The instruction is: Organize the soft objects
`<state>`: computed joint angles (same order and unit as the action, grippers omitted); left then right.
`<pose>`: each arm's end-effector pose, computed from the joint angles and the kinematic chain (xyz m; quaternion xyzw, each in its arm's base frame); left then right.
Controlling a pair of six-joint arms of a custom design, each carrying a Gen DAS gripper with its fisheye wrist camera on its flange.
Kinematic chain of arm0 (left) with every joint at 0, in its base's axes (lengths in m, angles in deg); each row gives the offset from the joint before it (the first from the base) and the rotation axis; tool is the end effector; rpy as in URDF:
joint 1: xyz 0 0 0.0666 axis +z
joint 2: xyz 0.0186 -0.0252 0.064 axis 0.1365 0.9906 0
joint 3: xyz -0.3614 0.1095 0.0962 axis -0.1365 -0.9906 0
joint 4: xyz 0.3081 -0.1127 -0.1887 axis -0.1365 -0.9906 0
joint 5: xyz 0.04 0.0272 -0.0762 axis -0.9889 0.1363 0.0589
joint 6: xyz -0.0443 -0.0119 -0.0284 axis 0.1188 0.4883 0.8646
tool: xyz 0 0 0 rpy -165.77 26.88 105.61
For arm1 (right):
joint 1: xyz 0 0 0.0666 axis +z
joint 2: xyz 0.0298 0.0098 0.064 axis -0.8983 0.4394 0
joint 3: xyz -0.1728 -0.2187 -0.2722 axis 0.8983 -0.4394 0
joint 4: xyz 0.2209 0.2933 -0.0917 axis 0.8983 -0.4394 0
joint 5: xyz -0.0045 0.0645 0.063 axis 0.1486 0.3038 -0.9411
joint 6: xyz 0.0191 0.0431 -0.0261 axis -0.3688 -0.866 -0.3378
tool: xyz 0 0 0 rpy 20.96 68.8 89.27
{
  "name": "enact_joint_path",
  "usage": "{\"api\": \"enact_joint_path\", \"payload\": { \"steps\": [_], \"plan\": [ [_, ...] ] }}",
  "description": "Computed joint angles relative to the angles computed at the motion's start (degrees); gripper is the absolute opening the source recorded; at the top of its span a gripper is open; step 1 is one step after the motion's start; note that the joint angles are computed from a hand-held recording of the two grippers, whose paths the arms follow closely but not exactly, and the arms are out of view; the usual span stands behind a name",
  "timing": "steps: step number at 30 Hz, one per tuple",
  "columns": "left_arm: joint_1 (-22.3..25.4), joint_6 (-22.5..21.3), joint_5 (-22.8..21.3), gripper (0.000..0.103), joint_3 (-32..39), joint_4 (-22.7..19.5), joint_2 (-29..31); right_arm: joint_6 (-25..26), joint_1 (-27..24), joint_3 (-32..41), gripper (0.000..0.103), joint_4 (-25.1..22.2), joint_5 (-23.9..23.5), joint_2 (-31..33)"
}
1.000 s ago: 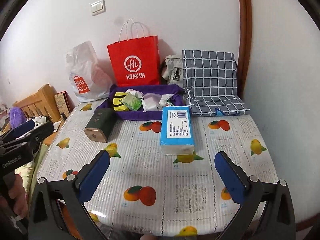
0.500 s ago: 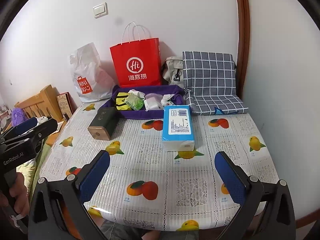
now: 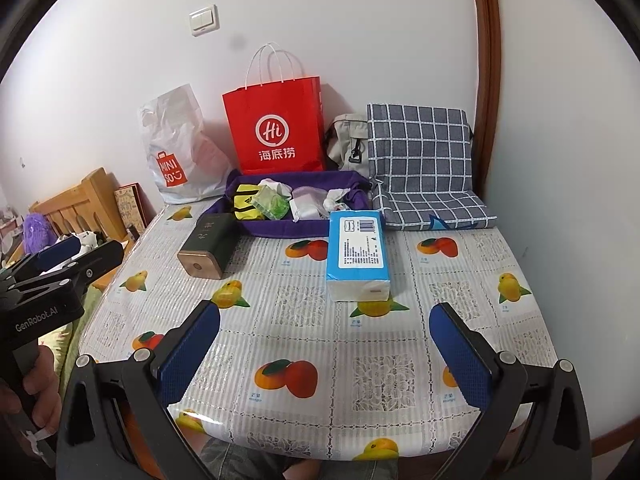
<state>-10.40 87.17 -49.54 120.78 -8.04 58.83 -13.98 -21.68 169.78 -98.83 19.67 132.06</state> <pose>0.2993 -0.0866 0.6252 -0.0573 0.8923 0.0217 0.4472 0.3215 0.2775 0.5918 -0.0921 0.8987 0.1069 0.4152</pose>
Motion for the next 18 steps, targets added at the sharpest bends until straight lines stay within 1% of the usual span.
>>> {"api": "enact_joint_path", "payload": {
  "steps": [18],
  "plan": [
    [-0.1, 0.1, 0.0, 0.093, -0.1, 0.0, 0.0, 0.1, -0.1, 0.1, 0.103, 0.1, -0.1, -0.3]
  ]
}}
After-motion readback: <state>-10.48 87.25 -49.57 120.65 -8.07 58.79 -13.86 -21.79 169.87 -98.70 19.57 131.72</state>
